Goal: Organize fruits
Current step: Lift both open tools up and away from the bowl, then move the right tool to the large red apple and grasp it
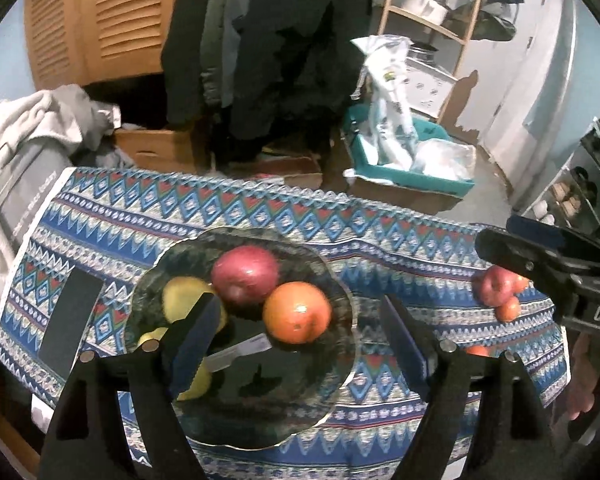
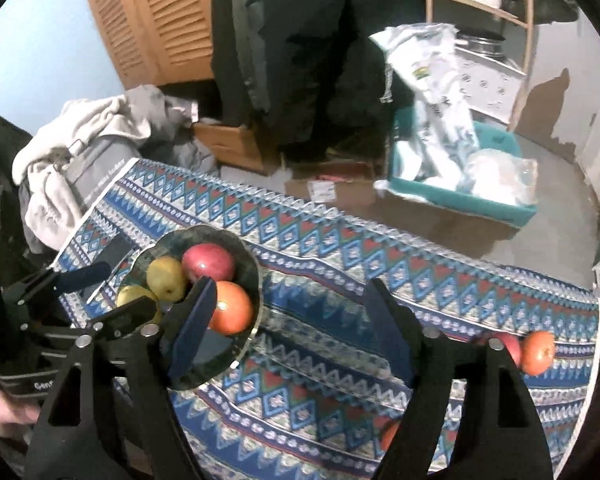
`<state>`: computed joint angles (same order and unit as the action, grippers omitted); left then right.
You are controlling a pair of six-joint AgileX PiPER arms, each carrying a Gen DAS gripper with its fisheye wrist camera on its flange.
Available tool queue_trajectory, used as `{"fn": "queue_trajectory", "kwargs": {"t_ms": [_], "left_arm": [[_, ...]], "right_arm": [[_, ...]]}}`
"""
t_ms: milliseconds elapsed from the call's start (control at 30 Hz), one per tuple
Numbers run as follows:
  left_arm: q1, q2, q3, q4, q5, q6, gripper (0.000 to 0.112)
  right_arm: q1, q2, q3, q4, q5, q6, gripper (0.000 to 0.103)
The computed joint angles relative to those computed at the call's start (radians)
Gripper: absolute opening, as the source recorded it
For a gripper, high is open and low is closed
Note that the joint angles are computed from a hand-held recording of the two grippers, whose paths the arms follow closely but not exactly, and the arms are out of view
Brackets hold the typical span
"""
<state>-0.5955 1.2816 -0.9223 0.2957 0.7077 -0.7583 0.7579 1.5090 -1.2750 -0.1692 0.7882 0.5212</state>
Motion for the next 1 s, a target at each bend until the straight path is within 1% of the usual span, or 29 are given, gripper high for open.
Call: {"fn": "queue_trajectory", "kwargs": {"t_ms": [67, 233, 333, 500, 600, 700, 833, 1000], "left_arm": [[-0.03, 0.012, -0.019, 0.018, 0.005, -0.022, 0.087], [-0.099, 0.057, -0.063, 0.059, 0.013, -0.063, 0.087], [-0.129, 0.101, -0.109, 0.043, 0.021, -0.056, 0.087], [-0.198, 0.156, -0.163, 0.078, 0.03, -0.096, 0.087], [-0.226, 0.205, -0.211, 0.062, 0.037, -0.079, 0.087], [-0.252, 0.25, -0.258, 0.054, 0.042, -0.058, 0.087], [-0.263, 0.31, -0.327, 0.029, 0.046, -0.017, 0.087], [-0.268, 0.394, -0.423, -0.008, 0.053, 0.035, 0.087]], "right_arm": [[-0.021, -0.038, 0.031, 0.007, 0.0, -0.006, 0.08], [-0.06, -0.13, 0.119, -0.023, -0.003, 0.012, 0.081], [-0.102, -0.176, 0.172, -0.002, -0.008, -0.007, 0.081], [-0.179, -0.25, 0.249, 0.02, -0.011, -0.033, 0.081], [-0.218, -0.288, 0.292, 0.021, -0.01, -0.046, 0.081], [-0.279, -0.315, 0.332, 0.049, -0.013, -0.088, 0.081], [-0.391, -0.343, 0.378, 0.122, -0.027, -0.175, 0.081], [-0.529, -0.325, 0.416, 0.205, -0.05, -0.285, 0.081]]}}
